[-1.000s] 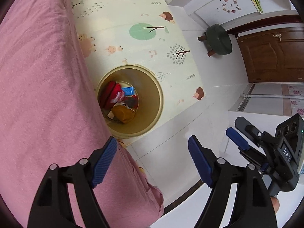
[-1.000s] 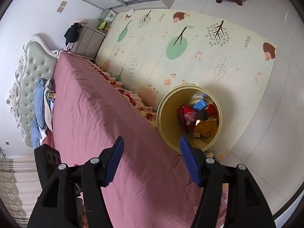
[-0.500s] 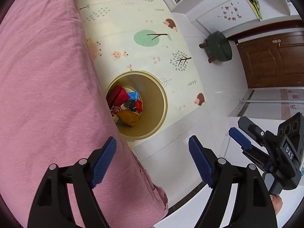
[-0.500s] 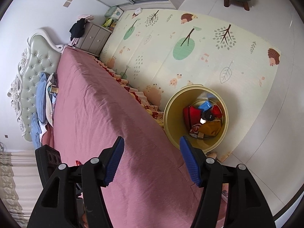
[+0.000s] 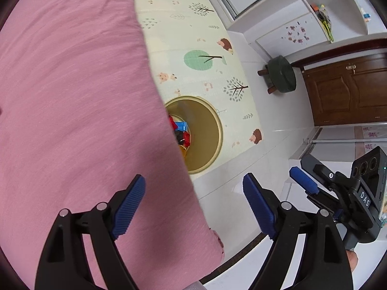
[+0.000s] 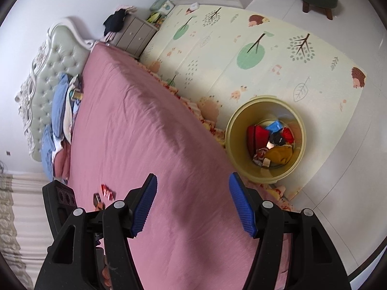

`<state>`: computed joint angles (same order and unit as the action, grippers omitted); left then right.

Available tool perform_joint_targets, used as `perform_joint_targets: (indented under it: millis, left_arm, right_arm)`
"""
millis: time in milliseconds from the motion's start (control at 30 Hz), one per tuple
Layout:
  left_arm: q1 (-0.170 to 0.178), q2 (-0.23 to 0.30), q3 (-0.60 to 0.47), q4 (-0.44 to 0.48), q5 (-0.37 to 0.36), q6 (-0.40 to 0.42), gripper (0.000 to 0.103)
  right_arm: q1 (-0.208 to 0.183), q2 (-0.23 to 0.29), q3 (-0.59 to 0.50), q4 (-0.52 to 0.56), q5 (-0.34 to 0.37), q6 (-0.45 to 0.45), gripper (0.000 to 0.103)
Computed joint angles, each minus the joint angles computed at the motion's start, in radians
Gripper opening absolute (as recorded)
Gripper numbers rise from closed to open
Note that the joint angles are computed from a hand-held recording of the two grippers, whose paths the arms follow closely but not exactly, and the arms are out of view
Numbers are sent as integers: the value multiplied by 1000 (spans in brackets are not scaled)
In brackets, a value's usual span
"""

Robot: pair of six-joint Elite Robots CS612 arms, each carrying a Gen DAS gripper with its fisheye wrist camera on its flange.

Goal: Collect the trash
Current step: 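Return both tools to the remaining items on the bed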

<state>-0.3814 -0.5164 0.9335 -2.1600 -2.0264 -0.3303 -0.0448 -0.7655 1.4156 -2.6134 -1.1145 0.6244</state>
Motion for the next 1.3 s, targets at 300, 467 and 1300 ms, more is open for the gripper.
perform_joint_targets:
  millis: [300,467,1300]
  left_arm:
    - [49,-102,189,-117,47,-21,83]
    - [87,-153,280,-165,84,-54,84]
    - [296,-182,393,-285,177,-382,88]
  right_arm:
    - [68,12,-40,56,34,-50,63]
    - [117,32,-89,108,58,-108,64]
    - [313,317,-665,552,73,-394,72]
